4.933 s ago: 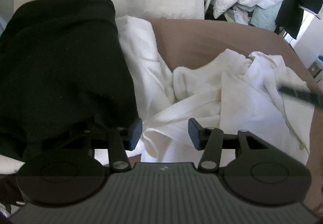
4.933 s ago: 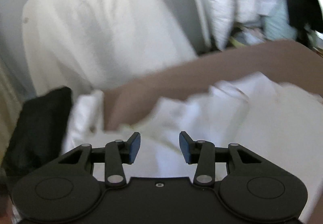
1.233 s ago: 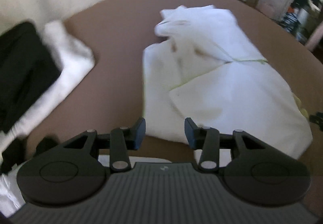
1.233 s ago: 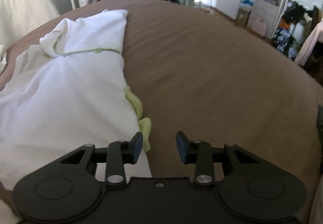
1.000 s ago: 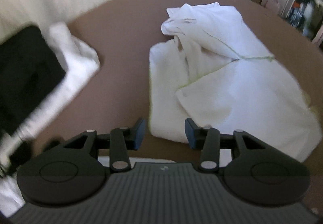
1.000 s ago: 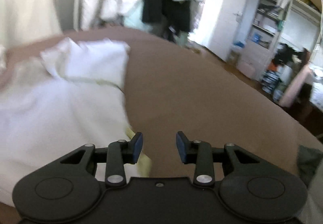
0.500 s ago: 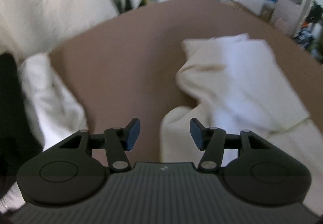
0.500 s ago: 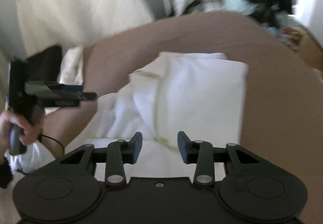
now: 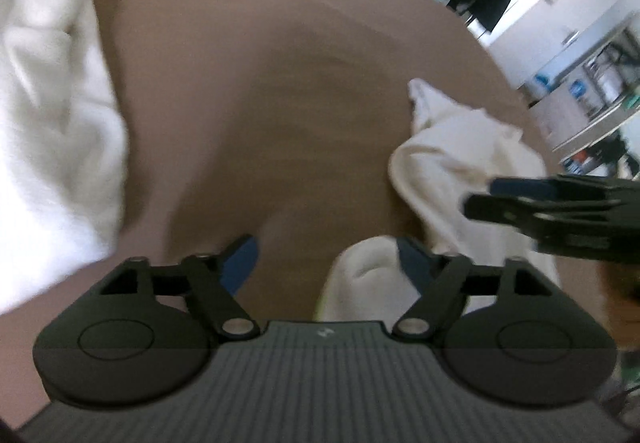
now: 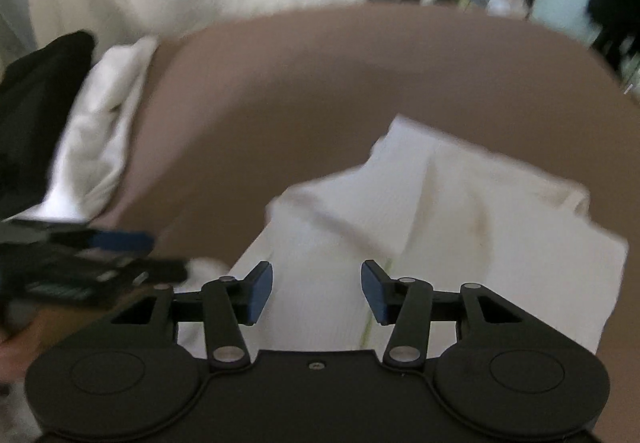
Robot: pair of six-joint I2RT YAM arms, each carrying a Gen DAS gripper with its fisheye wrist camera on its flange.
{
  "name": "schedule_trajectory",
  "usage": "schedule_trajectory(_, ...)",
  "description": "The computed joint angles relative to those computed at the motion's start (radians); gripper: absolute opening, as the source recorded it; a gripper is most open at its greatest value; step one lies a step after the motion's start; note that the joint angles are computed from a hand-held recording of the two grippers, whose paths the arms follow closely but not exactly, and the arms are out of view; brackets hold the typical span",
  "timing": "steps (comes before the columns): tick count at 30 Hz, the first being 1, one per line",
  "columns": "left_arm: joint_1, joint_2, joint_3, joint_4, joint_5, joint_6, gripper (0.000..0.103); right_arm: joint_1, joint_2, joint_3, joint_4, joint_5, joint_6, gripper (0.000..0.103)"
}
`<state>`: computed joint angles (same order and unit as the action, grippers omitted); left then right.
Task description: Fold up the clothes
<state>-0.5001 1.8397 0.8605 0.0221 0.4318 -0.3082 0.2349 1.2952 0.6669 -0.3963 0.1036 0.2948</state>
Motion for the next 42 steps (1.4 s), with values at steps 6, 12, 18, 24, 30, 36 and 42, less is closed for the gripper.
schedule_trajectory(6, -0.030, 0.071, 0.050, -0.047, 0.144, -0.054, 0.015, 0.064, 0.025, -0.029, 0.116, 0.129, -0.045, 0.078)
schedule_trajectory(12, 0.032, -0.085, -0.046, -0.059, 0.251, -0.120, 0.012, 0.021, 0.082, -0.059, 0.137, 0.238, -0.094, 0.087)
schedule_trajectory(18, 0.094, -0.051, -0.036, -0.039, 0.210, -0.203, 0.005, -0.202, -0.032, -0.177, 0.212, -0.067, 0.038, 0.085)
schedule_trajectory(24, 0.026, -0.042, -0.014, -0.064, 0.049, -0.232, 0.007, -0.241, -0.129, -0.266, 0.259, -0.131, 0.114, 0.085)
schedule_trajectory(30, -0.076, -0.190, -0.036, -0.153, -0.473, -0.101, 0.009, -0.271, -0.121, -0.286, 0.263, -0.318, 0.073, 0.084)
schedule_trajectory(36, 0.056, -0.155, -0.032, -0.139, -0.128, -0.175, 0.010, -0.133, -0.089, -0.286, 0.304, -0.210, 0.022, 0.012)
schedule_trajectory(42, 0.034, -0.132, -0.023, -0.126, -0.054, -0.170, 0.013, 0.099, -0.514, -0.383, 0.158, -0.070, 0.060, 0.011)
